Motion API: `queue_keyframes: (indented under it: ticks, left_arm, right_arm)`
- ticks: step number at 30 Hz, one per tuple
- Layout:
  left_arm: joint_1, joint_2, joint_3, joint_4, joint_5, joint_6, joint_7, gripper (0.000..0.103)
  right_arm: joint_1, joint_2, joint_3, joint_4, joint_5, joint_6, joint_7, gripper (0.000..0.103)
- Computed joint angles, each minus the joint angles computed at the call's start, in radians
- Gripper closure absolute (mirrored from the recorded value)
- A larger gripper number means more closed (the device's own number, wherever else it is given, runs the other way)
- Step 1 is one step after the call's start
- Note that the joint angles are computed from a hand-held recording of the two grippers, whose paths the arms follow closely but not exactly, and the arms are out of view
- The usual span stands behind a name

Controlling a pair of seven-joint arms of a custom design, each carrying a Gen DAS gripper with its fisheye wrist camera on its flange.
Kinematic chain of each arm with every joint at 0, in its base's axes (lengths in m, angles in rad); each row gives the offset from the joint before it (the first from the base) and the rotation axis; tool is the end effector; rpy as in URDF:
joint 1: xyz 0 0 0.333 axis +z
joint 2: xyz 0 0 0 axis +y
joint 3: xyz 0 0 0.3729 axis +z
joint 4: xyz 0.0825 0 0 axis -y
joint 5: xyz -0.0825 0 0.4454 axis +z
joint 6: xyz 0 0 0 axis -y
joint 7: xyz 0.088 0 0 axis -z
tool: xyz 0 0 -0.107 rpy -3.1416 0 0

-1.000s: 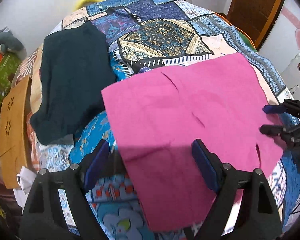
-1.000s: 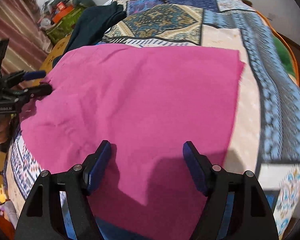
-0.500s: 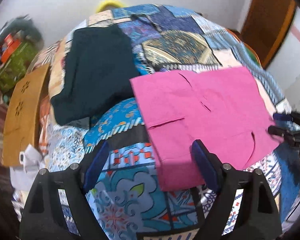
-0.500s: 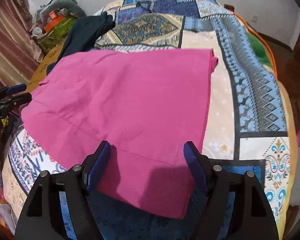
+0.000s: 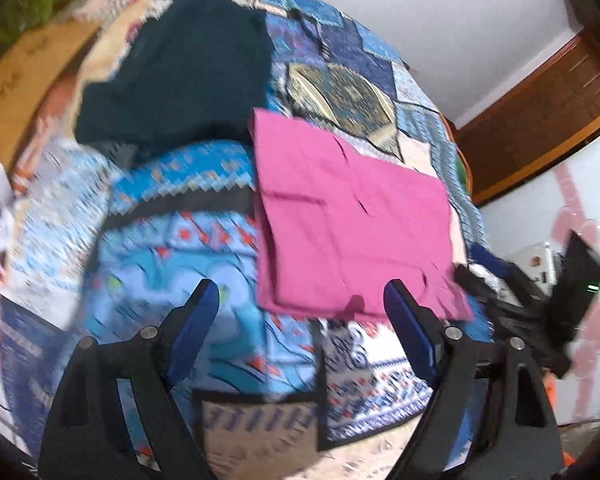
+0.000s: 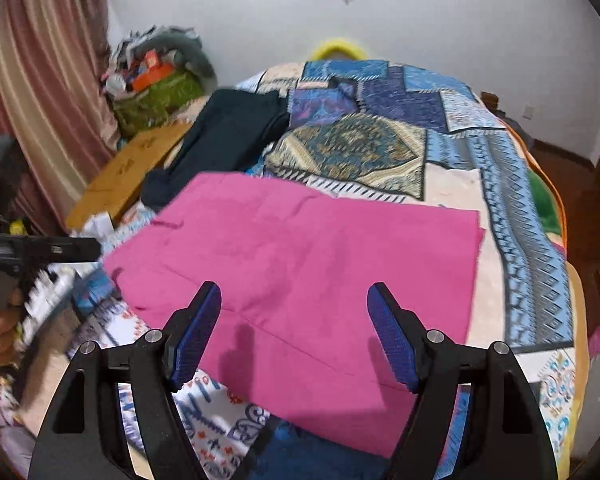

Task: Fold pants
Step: 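Fold the pants edge over with the right gripper and release onto the stack, then grasp the pink pants edge with the left gripper and lift it over the stack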

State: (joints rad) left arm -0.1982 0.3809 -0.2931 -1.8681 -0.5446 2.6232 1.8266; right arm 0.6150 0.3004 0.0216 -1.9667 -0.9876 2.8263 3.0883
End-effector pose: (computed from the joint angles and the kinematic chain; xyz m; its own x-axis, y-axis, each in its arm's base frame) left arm 0.6598 -0.3178 0.3725 -0.3253 -0.8456 0.4232 -0.9199 0.1794 -0.3487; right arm 0.5389 0.4496 0.3813 0.0492 -0.9836 -0.1737 -0.7586 0.0763 -0.6471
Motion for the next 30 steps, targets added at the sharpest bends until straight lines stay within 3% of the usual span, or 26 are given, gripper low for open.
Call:
queue_keyframes:
  ticks: [4,6,10,17,18,22,27,30]
  left_arm:
    - [0.005,-0.006,-0.020,-0.017,-0.032,-0.022,0.041,0.020]
    - [0.010,-0.006,-0.031,-0.018,-0.057,-0.030,0.068,0.020]
    - [0.034,0.032,-0.054,0.029,-0.146,-0.101,0.118,0.020]
    - [0.019,0.113,-0.046,0.129,-0.190,-0.132,0.082,0.020]
    - [0.015,0.123,-0.045,0.142,-0.188,-0.126,0.072,0.022]
    - [-0.028,0.154,-0.010,0.177,-0.110,-0.073,-0.021,0.065]
    - [-0.024,0.141,-0.026,0.143,-0.066,0.004,-0.009,0.076]
    - [-0.029,0.106,-0.027,0.101,-0.021,0.058,0.028,0.077]
  right_arm:
    - [-0.023,0.049,0.031,0.021,0.124,-0.002,-0.116,0.031]
    - [0.004,0.050,0.001,0.016,0.108,0.012,-0.079,0.031]
    - [-0.005,0.044,0.009,0.001,0.168,0.032,-0.118,0.031]
    - [0.024,0.049,-0.008,0.011,0.160,0.001,-0.123,0.031]
    - [0.022,0.048,-0.007,0.009,0.163,0.006,-0.121,0.031]
    - [0.021,0.044,-0.011,-0.002,0.167,0.027,-0.111,0.031]
    - [0.025,0.039,-0.015,-0.010,0.161,0.035,-0.103,0.029]
    - [0.022,0.031,-0.028,-0.039,0.151,0.105,-0.045,0.028]
